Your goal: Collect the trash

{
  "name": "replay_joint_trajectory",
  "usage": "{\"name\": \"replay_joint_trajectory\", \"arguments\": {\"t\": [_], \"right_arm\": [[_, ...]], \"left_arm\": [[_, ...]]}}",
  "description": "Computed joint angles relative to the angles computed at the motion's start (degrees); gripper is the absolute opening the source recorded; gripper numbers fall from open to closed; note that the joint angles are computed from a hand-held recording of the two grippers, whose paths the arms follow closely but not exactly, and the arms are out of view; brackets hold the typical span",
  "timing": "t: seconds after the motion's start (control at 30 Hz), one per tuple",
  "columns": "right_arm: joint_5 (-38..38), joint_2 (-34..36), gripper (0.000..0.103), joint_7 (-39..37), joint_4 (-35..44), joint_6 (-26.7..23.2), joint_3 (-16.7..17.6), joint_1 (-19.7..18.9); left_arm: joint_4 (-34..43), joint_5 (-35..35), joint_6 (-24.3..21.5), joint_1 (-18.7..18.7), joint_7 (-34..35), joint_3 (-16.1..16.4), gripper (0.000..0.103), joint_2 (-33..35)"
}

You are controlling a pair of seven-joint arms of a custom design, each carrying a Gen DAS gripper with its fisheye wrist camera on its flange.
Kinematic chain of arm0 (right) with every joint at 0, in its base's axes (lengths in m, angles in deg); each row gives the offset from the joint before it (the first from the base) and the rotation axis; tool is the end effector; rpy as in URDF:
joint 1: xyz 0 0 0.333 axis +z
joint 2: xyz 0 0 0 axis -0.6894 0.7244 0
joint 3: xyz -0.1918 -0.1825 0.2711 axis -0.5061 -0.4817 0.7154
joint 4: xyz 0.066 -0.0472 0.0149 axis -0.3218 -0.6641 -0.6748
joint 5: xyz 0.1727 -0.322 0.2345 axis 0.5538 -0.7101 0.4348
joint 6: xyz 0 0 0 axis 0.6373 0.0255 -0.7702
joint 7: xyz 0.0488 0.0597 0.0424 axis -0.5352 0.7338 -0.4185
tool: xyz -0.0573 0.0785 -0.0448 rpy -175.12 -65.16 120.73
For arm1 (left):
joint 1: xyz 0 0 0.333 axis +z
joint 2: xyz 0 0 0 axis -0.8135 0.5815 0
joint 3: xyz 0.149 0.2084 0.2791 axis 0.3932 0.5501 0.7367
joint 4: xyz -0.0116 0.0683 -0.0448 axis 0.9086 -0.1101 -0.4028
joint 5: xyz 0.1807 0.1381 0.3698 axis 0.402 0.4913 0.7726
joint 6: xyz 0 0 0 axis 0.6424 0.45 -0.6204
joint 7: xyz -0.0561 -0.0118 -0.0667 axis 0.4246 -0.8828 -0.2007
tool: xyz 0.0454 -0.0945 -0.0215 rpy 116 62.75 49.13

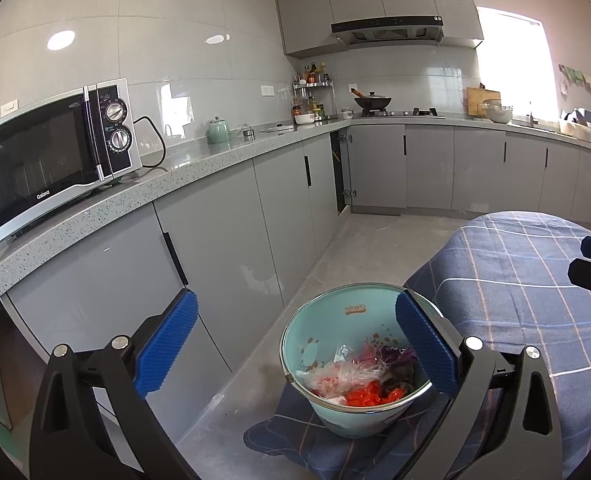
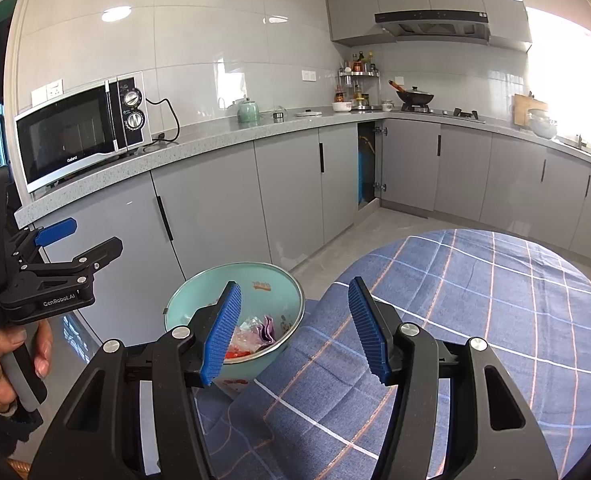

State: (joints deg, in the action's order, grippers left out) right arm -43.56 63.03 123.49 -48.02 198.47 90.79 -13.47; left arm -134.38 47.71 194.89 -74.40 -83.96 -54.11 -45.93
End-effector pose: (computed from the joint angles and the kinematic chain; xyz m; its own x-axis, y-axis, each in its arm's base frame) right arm 0.5299 0.4346 0.4510 0.5564 -0.8256 -0.0943 -0.4198 -0.1813 -0.8893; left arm 0.4575 -0.3201 0.4410 0.2918 -0.9453 -0.1458 -0.4384 0.0033 -0.8988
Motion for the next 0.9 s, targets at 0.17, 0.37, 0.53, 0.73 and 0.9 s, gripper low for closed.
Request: {"name": "replay_joint_trajectory", "arguments": {"t": [0.17,0.37,0.53,0.73,0.9], "right_arm": [[-0.2,0.0,0.056,0.2,0.0,0.2,0.0,-0.1],[-1.1,-0.2,0.056,1.0,-0.5,1.1,0.7,-0.5],[-2.2,-0.4,0.063,1.9,-1.2,2.9,0.9,-0.6],[-2.6,-0.4,0.063,2.5,-1.1,3.0,0.6,-0.4],[-2.9,-0.3,0.063,2.7,-1.1,3.3,0.6,-0.3]], "left_arm": [[0.0,0.0,0.4,0.0,0.7,0.1,0.097,0.0],[0.2,0.1,0.1,0.0,0.7,0.0,0.097,0.0],[0.2,0.0,-0.3,-0.1,0.5,-0.1,0.098,0.0],[0.3,0.2,-1.3,-0.3,0.5,-0.2,0.098,0.0],[0.3,0.0,-2.2,-0.4,0.8,-0.3,0.098,0.0]]}}
